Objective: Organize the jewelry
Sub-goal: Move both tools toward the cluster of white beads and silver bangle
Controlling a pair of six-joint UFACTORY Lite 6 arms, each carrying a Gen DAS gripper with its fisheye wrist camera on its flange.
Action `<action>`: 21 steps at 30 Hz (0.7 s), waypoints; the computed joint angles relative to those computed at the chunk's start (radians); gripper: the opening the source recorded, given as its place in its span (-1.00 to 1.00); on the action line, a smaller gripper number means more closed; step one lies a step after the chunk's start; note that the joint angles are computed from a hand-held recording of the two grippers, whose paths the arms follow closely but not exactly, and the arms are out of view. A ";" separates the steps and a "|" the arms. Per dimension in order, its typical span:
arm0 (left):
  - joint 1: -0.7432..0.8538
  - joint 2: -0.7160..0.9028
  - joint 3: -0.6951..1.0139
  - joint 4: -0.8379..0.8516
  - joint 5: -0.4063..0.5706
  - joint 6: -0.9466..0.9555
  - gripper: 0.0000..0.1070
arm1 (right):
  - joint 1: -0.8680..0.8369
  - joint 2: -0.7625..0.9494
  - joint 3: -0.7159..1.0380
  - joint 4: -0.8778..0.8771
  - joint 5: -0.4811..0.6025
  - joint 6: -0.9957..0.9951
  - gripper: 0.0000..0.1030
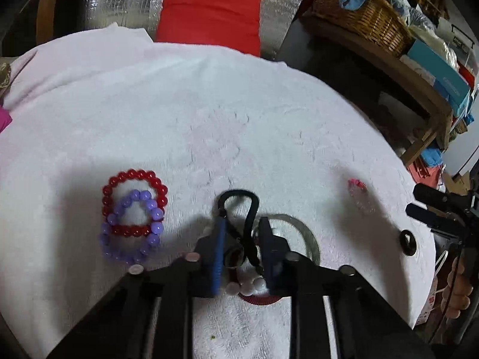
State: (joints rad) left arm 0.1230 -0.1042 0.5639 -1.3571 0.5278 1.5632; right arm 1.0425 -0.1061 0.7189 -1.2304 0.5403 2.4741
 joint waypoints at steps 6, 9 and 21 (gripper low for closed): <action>0.102 -0.071 -0.018 0.050 0.113 0.005 -0.85 | 0.008 0.061 0.042 -0.069 -0.036 0.056 0.41; 0.171 -0.101 -0.020 0.092 0.173 0.004 -0.86 | 0.020 0.155 0.126 -0.096 -0.068 0.045 0.18; 0.297 -0.070 0.011 0.143 0.137 0.045 -0.86 | 0.099 0.616 0.662 0.219 -0.042 -0.521 0.35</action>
State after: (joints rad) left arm 0.4197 -0.1744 0.5753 -1.2143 0.6644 1.6078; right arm 1.1420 0.5095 1.3812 -1.0116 0.4983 1.9533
